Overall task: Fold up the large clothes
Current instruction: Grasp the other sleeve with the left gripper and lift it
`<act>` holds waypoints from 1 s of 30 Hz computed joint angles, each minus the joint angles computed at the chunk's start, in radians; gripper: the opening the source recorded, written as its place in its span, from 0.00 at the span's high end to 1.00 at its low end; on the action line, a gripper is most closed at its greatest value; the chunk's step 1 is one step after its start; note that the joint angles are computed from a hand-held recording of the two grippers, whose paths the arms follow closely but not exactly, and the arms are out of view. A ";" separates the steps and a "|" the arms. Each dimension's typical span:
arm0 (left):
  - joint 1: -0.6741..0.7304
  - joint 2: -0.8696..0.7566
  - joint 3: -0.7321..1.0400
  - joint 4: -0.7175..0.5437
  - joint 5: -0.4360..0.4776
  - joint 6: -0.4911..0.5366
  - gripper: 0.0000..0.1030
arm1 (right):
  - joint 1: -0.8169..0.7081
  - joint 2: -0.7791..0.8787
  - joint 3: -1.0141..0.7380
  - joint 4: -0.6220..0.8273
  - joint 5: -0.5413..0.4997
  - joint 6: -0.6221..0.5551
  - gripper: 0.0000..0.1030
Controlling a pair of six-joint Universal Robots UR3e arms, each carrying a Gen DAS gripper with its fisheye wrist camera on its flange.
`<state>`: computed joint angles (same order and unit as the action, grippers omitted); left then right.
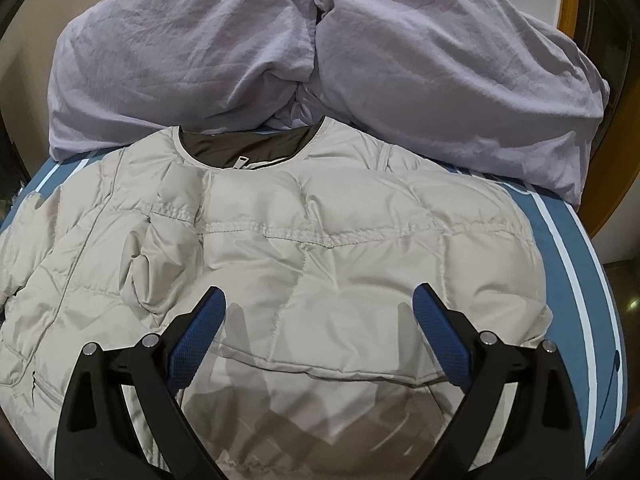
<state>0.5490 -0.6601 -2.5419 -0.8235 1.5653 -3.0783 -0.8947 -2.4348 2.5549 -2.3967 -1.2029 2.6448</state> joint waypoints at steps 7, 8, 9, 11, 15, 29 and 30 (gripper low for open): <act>0.051 0.046 -0.072 -0.020 -0.045 0.029 0.24 | -0.067 -0.041 0.002 0.076 0.042 -0.042 0.06; 0.041 0.041 -0.076 -0.008 -0.040 0.020 0.26 | -0.069 -0.041 0.001 0.079 0.044 -0.043 0.06; 0.016 0.021 -0.079 0.018 -0.023 0.000 0.32 | -0.072 -0.043 0.001 0.084 0.047 -0.046 0.06; -0.033 -0.019 -0.079 0.067 0.023 -0.038 0.42 | -0.078 -0.050 0.001 0.095 0.052 -0.053 0.06; -0.050 -0.035 -0.069 0.084 0.035 -0.065 0.73 | -0.108 -0.087 -0.002 0.146 0.080 -0.081 0.06; -0.308 -0.153 0.083 0.173 0.140 -0.193 0.94 | -0.334 -0.280 -0.055 0.496 0.237 -0.271 0.06; -0.345 -0.181 0.104 0.189 0.158 -0.210 0.94 | -0.364 -0.305 -0.064 0.547 0.256 -0.299 0.06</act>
<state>0.2043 -0.8409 -2.4379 -0.6342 1.7230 -3.2878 -1.2585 -2.7399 2.4910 -1.8496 -0.9466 2.3454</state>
